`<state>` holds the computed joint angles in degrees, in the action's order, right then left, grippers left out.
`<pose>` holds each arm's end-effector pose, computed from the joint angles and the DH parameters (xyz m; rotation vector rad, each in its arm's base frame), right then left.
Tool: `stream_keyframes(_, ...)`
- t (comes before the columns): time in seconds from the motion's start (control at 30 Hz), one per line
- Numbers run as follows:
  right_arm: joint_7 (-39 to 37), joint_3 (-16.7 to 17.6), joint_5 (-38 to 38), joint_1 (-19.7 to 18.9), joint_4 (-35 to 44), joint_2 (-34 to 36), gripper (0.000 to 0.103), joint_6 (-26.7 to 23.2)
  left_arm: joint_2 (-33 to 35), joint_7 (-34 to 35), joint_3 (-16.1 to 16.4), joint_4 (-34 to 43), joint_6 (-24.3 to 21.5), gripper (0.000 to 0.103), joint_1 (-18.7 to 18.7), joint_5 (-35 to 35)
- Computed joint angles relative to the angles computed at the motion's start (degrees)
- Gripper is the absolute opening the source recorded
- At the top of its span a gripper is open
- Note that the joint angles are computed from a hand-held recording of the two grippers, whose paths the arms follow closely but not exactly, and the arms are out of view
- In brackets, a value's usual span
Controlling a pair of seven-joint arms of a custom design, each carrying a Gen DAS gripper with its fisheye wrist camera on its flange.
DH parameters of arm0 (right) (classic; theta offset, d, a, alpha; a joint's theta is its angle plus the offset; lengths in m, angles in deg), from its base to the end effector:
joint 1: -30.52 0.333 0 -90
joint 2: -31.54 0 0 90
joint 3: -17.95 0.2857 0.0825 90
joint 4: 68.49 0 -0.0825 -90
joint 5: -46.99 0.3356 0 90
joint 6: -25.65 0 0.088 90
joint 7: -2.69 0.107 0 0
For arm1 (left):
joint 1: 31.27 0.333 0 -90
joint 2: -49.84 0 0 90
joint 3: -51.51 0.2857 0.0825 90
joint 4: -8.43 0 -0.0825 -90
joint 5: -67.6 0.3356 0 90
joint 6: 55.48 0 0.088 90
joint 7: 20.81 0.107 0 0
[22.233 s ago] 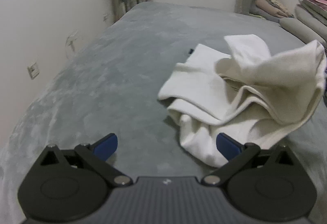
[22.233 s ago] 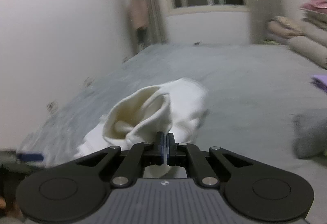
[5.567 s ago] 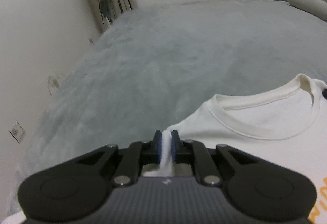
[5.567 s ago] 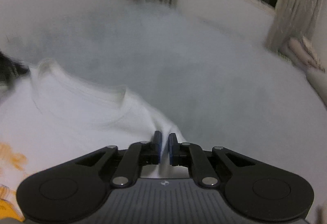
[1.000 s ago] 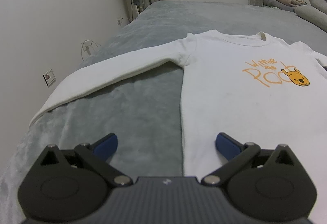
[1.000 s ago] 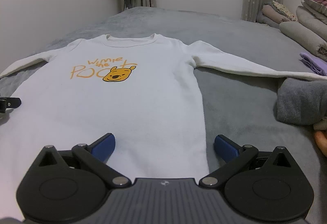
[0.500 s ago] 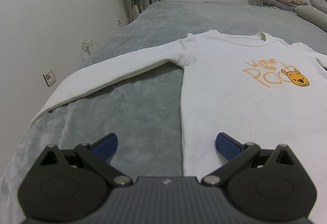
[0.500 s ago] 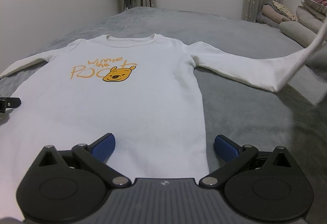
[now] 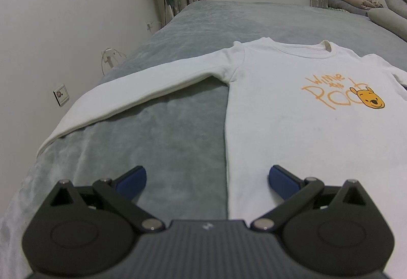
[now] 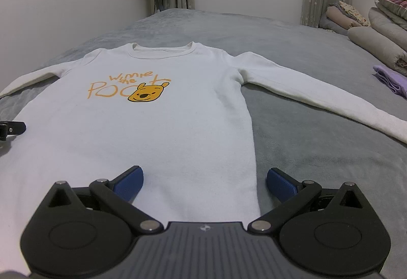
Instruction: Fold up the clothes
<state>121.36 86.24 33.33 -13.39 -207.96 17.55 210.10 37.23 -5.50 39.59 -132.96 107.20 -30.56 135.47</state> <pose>0.4297 0.2416 0.4395 -1.8686 1.4260 -0.6940 0.4263 -0.1353 0.4146 -1.7189 1.6499 -0.5643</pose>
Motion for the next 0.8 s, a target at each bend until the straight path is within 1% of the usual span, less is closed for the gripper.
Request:
stream_keyframes(0.17, 0.15, 0.10, -0.07, -0.08, 0.04, -0.03, 0.103, -0.02, -0.60, 1.83, 0.63, -0.66, 1.04, 0.103, -0.15, -2.64)
stream_keyframes(0.4, 0.22, 0.79, 0.11, -0.78, -0.13, -0.24, 0.103, 0.52, -1.27, 2.95, 0.24, -1.31, 1.89, 0.103, 0.43, -4.27)
stream_keyframes(0.53, -0.46, 1.20, 0.79, -1.14, -0.14, -0.18, 0.103, 0.64, -2.61, 5.85, 1.02, -2.80, 3.90, 0.103, 0.28, -8.66)
stream_keyframes(0.6, 0.19, 4.30, 1.00, -4.08, 0.39, -1.50, 0.103, 0.10, -3.17, 7.54, 1.21, -3.67, 5.12, 0.103, 0.55, -11.00)
stream_keyframes(0.7, 0.05, 5.55, 1.33, -5.30, 0.49, -2.61, 0.103, 0.01, -3.84, 9.43, 0.92, -4.68, 6.61, 0.102, 1.38, -13.69)
stream_keyframes(0.8, -0.90, 1.90, 2.53, -2.04, -0.40, 0.58, 0.103, 1.83, -4.73, 10.56, 0.29, -5.59, 7.79, 0.100, 2.17, -15.75)
